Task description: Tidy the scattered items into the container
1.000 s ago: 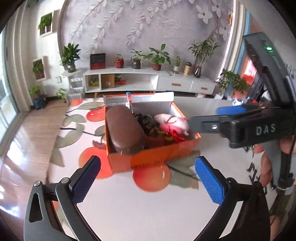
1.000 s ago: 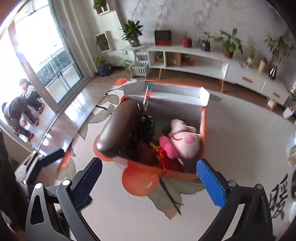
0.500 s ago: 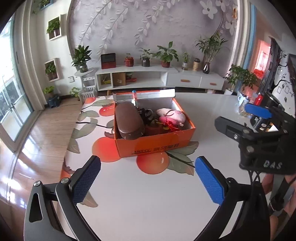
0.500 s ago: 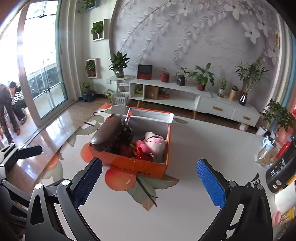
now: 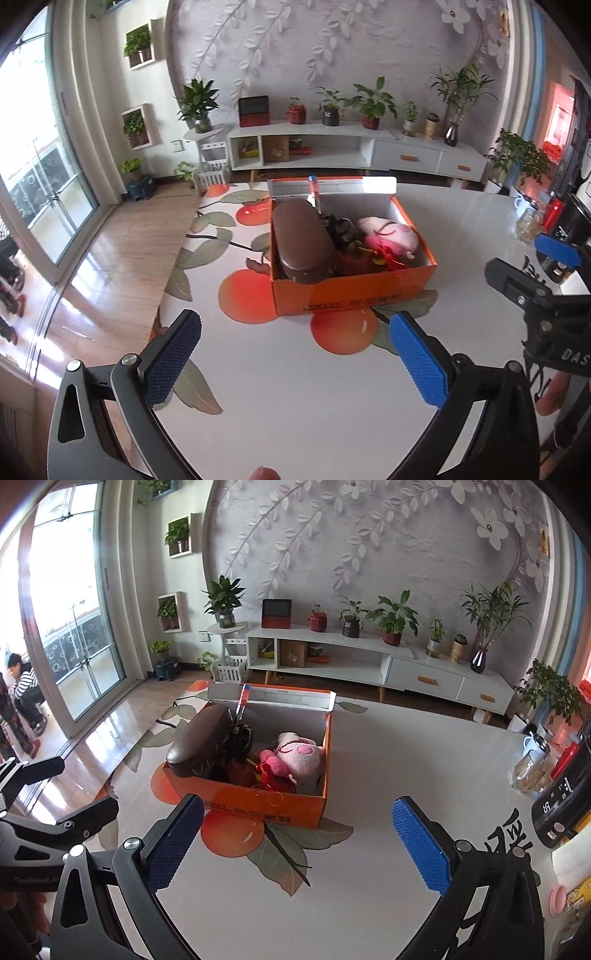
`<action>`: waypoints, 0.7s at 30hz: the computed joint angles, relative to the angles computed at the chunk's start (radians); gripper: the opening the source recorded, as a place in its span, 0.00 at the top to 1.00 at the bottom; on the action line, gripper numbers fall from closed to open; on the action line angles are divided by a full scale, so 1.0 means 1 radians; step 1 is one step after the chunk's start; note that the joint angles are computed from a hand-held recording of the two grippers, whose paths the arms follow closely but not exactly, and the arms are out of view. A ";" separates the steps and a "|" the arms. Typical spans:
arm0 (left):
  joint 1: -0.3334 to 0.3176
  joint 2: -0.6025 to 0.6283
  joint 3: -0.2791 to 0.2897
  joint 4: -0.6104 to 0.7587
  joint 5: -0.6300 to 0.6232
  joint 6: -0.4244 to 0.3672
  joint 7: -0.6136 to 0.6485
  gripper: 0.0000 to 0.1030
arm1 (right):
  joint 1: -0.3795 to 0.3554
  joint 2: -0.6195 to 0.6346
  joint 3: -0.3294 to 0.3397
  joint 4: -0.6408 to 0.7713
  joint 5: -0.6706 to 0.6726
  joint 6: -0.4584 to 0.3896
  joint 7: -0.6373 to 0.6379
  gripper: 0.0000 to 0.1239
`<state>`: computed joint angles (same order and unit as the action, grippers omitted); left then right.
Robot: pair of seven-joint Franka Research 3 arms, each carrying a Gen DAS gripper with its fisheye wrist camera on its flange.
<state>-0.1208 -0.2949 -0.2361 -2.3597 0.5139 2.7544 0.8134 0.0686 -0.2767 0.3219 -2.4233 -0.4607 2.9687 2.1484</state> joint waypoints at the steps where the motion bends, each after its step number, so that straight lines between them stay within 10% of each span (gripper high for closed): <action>1: -0.002 0.007 0.009 0.004 -0.008 0.005 0.012 0.00 | 0.003 0.008 0.000 0.004 0.001 0.001 -0.004 0.17; 21: -0.007 -0.007 0.017 -0.008 -0.089 0.001 0.120 0.00 | 0.046 0.051 -0.040 0.023 -0.013 0.005 -0.042 0.17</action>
<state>-0.1273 -0.3019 -0.2186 -2.3677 0.4247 2.7549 0.9330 0.1147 -0.2261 0.2817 -2.3999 -0.4733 2.9737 2.1062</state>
